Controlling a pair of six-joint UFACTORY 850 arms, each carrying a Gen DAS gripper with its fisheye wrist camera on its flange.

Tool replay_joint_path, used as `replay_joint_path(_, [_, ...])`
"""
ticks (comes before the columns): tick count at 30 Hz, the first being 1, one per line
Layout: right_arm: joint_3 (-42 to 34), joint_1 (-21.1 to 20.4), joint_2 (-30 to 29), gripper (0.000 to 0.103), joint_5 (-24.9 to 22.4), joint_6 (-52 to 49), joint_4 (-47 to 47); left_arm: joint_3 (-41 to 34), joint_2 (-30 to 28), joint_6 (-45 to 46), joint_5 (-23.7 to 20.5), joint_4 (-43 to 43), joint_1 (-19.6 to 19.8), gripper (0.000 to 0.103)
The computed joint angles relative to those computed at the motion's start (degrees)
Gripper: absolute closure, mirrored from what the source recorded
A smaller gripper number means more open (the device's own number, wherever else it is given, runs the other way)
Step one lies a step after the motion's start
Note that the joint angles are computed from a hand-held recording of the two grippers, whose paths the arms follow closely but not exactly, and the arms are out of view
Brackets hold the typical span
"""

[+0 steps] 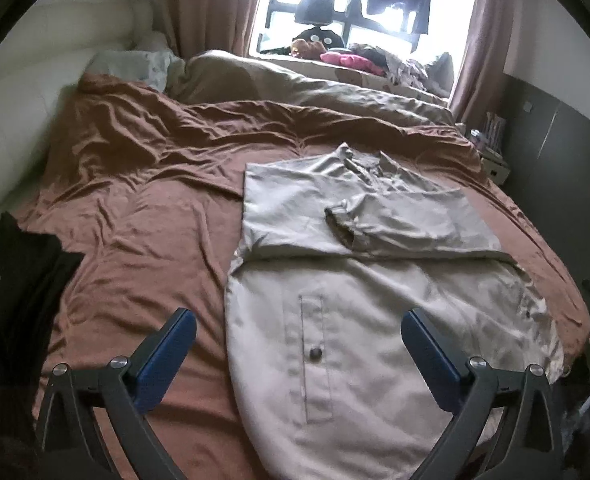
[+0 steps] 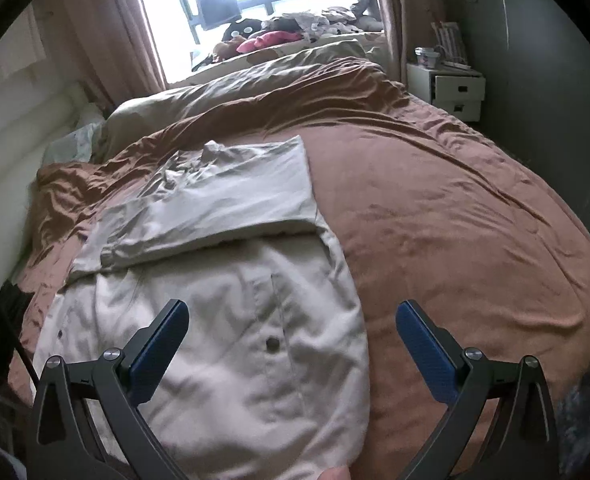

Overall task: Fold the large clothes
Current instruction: 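Move both tools to the drawstring hem of the jacket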

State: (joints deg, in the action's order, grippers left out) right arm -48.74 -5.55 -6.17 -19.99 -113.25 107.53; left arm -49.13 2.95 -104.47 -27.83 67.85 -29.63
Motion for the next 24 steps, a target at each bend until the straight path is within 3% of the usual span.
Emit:
replay_joint_path(6, [2.40, -2.96, 0.85, 0.000, -1.99, 8.98, -8.22, 4.64, 1.86, -5.71, -0.29, 1.19, -2.76, 0.000])
replay_joint_path(11, [4.68, -5.54, 0.56, 0.000, -4.49, 8.11, -8.39, 8.65, 2.52, -12.51, 0.65, 4.69, -4.36, 0.000])
replay_joint_path(15, [5.21, -7.15, -1.29, 0.002, -7.75, 11.15, -11.18, 11.29, 2.23, -17.28, 2.46, 6.87, -4.48, 0.008])
replay_joint_path(20, [3.91, -8.09, -5.27, 0.030, -10.47, 15.47, -14.78, 14.19, 1.64, -25.73, 7.26, 11.53, -2.43, 0.021])
replay_joint_path(24, [1.64, -8.68, -9.06, 0.047, -13.74, 19.17, -17.15, 15.48, -0.13, -38.70, 13.33, 22.22, 0.42, 0.033])
